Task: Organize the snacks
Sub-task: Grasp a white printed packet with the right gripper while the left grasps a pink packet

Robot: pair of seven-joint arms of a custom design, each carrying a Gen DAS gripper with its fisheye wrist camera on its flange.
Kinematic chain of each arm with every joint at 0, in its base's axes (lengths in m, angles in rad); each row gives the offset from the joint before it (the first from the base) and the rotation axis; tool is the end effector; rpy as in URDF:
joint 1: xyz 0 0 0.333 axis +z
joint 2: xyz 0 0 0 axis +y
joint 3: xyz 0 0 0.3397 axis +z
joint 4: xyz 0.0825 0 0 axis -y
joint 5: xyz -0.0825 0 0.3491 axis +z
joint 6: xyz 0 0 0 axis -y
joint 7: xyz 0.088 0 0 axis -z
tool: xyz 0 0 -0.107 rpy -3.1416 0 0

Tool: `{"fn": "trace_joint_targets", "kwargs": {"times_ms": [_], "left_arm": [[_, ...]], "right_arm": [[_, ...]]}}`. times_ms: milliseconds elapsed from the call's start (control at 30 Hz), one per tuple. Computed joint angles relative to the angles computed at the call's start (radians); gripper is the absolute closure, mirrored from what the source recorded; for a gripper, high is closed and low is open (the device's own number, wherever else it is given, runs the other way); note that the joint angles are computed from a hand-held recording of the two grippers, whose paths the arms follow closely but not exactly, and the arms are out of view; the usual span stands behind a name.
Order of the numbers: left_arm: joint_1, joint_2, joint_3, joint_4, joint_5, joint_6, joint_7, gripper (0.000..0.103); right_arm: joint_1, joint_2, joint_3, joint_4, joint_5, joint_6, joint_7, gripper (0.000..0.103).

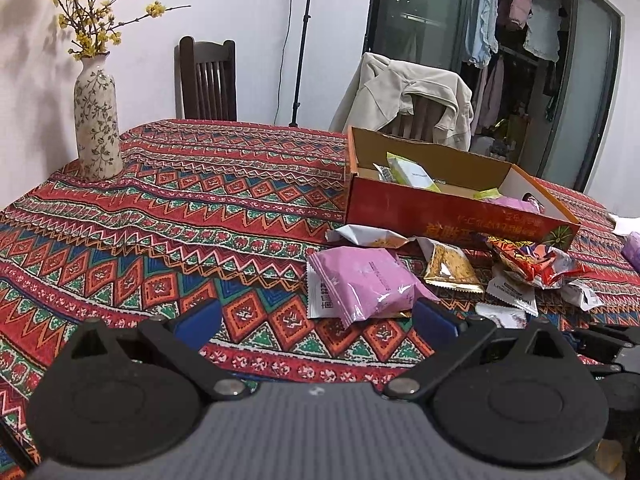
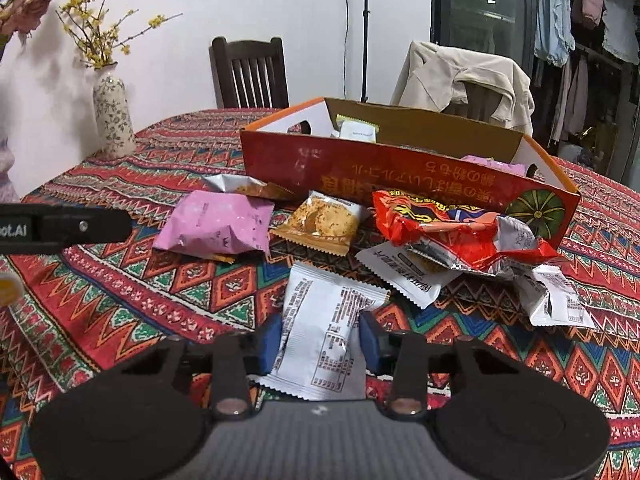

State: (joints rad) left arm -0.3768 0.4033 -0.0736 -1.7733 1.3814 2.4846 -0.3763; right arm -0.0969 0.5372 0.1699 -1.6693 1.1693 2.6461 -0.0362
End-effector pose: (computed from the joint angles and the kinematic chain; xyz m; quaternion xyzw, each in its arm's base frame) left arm 0.5926 -0.2847 0.4047 -0.7529 0.4628 -0.2945 0.3637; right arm 0.6905 0.0063 0.3715 -0.8141 0.3886 -0.1636 0.3992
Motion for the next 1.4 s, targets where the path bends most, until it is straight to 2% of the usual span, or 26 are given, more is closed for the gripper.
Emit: {"fn": "trace_joint_targets", "kwargs": {"times_ms": [200, 400, 500, 667, 800, 967, 1167, 1333, 1400], "left_arm": [[-0.002, 0.011, 0.002, 0.021, -0.009, -0.004, 0.018, 0.000], [-0.006, 0.041, 0.008, 0.074, -0.040, -0.017, 0.073, 0.000], [-0.012, 0.067, 0.015, 0.118, -0.069, -0.025, 0.119, 0.000], [-0.030, 0.135, 0.033, 0.220, -0.125, -0.039, 0.207, 0.000], [-0.049, 0.210, 0.051, 0.333, -0.204, -0.064, 0.310, 0.000], [-0.080, 0.305, 0.085, 0.479, -0.301, -0.117, 0.385, 0.000], [-0.127, 0.387, 0.136, 0.585, -0.350, -0.196, 0.457, 0.000], [-0.130, 0.420, 0.150, 0.615, -0.373, -0.199, 0.488, 0.000], [-0.121, 0.422, 0.147, 0.610, -0.388, -0.175, 0.496, 0.000]], "right_arm": [[-0.043, -0.017, 0.030, 0.002, 0.158, -0.013, -0.149, 0.063], [-0.052, -0.020, 0.006, 0.042, 0.317, -0.048, -0.267, 0.063], [-0.043, 0.006, -0.009, 0.094, 0.367, -0.031, -0.298, 0.063], [-0.037, 0.094, -0.010, 0.226, 0.367, 0.002, -0.250, 0.063], [-0.056, 0.146, 0.019, 0.291, 0.359, 0.027, -0.206, 0.063], [-0.083, 0.150, 0.052, 0.277, 0.392, 0.045, -0.250, 0.063], [-0.074, 0.148, 0.045, 0.259, 0.388, 0.062, -0.259, 0.062], [-0.072, 0.145, 0.043, 0.251, 0.388, 0.067, -0.259, 0.062], [-0.073, 0.144, 0.042, 0.249, 0.387, 0.065, -0.260, 0.062]]}}
